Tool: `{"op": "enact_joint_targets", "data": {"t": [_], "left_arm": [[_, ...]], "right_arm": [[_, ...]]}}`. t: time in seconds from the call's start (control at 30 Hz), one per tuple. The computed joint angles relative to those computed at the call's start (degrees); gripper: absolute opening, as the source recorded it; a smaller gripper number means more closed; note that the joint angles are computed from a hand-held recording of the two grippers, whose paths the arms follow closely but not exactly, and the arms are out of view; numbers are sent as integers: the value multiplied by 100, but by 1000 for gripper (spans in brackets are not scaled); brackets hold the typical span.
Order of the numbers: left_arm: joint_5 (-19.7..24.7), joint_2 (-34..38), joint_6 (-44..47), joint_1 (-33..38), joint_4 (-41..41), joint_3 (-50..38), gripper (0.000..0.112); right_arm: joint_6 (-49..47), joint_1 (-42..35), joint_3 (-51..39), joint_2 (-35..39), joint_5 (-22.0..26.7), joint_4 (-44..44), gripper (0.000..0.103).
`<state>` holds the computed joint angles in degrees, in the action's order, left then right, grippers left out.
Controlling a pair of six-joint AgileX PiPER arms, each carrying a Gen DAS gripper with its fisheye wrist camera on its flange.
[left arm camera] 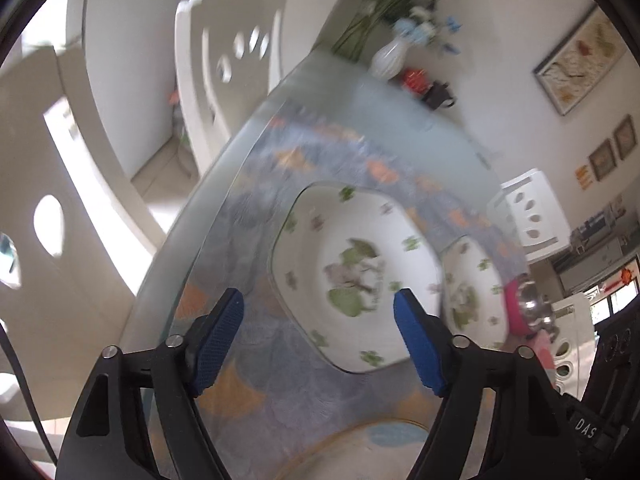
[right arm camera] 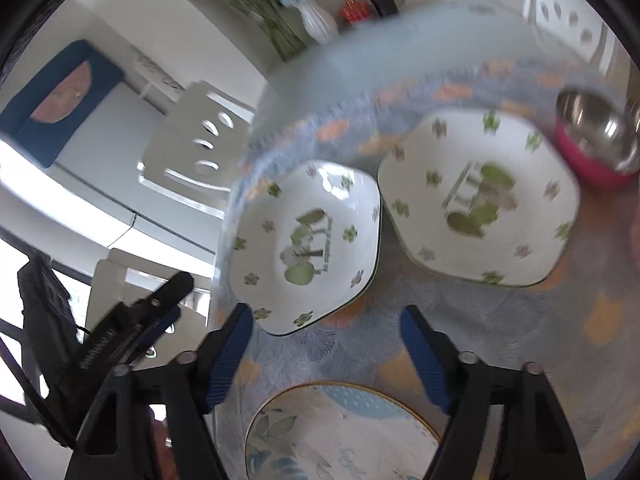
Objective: Organize plates and bowls
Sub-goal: 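Grip the rim of a hexagonal leaf-print plate with both tools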
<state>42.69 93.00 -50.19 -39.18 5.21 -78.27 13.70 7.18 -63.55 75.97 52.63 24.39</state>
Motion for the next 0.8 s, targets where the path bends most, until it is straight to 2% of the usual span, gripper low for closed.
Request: {"op": "enact_joint_targets", "data": {"t": [0.17, 0.3, 0.57, 0.8], "left_arm": [[-346, 353, 508, 315, -752, 138, 66], [-355, 617, 658, 441, -981, 24, 66], [-267, 1120, 747, 544, -983, -323, 66], [-188, 1366, 835, 533, -766, -669, 66]], "right_arm": [[-201, 84, -41, 629, -226, 125, 63], [-319, 214, -144, 987, -388, 36, 61], [-509, 304, -374, 1574, -564, -187, 61], [-1019, 356, -648, 2019, -696, -111, 55]]}}
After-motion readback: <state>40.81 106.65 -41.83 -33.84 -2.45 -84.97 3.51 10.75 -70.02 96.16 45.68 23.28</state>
